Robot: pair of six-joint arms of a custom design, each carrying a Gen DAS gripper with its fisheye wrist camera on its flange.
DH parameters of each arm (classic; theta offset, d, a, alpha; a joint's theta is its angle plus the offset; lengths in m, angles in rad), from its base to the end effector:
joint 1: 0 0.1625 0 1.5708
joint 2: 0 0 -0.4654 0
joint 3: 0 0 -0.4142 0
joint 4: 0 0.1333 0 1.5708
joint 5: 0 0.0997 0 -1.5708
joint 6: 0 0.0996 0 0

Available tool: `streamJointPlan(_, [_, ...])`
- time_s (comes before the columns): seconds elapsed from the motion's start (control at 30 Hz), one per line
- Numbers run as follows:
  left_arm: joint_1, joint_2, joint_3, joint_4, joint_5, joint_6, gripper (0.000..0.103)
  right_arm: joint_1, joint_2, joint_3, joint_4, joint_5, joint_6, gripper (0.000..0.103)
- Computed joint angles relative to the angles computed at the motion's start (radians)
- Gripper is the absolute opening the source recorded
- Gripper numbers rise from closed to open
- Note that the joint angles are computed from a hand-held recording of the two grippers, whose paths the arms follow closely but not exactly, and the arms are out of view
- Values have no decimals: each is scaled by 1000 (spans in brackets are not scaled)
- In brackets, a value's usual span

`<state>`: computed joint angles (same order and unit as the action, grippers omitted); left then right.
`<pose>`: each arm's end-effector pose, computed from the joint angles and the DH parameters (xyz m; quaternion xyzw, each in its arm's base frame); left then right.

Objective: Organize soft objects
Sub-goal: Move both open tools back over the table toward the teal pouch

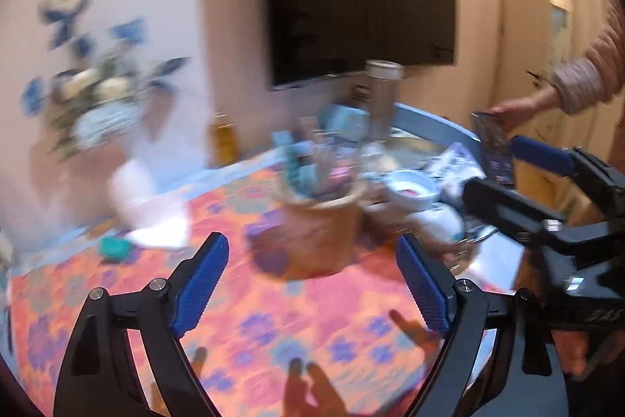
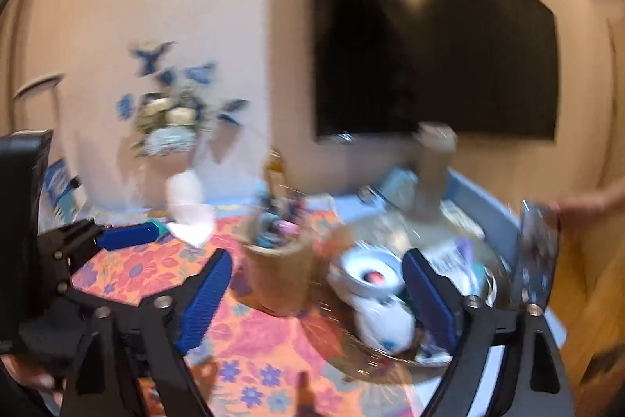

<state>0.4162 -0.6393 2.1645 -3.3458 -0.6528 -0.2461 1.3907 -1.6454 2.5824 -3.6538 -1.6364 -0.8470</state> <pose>-0.3750 -0.3980 -0.0076 0.3407 0.8235 -0.3687 0.2641 0.0634 -0.3594 0.3427 0.2581 -0.7994 0.4584 0.2902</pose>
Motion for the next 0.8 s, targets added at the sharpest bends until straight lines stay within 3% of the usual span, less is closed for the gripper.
streamJointPlan(0.13, [3, -105, 127, 49, 106, -171, 87, 52, 56, 40, -51, 18, -63, 92])
streamJointPlan(0.23, [22, -206, 218, 159, 186, -365, 87, 82, 131, 50, -86, -5, -80, 92])
streamJointPlan(0.33, [53, -296, 281, 358, 278, -603, 87, 89, 204, 42, -40, 9, -80, 92])
streamJointPlan(0.4, [86, -331, 304, 451, 295, -702, 87, 86, 250, 29, -6, 17, -77, 92])
streamJointPlan(0.57, [186, -310, 300, 515, 276, -777, 87, 83, 443, -33, -18, -54, -76, 92])
streamJointPlan(0.67, [230, -263, 303, 450, 268, -766, 87, 79, 526, -57, -57, -103, -90, 92])
streamJointPlan(0.8, [286, -253, 265, 506, 220, -781, 87, 62, 544, -69, -34, -105, -85, 92])
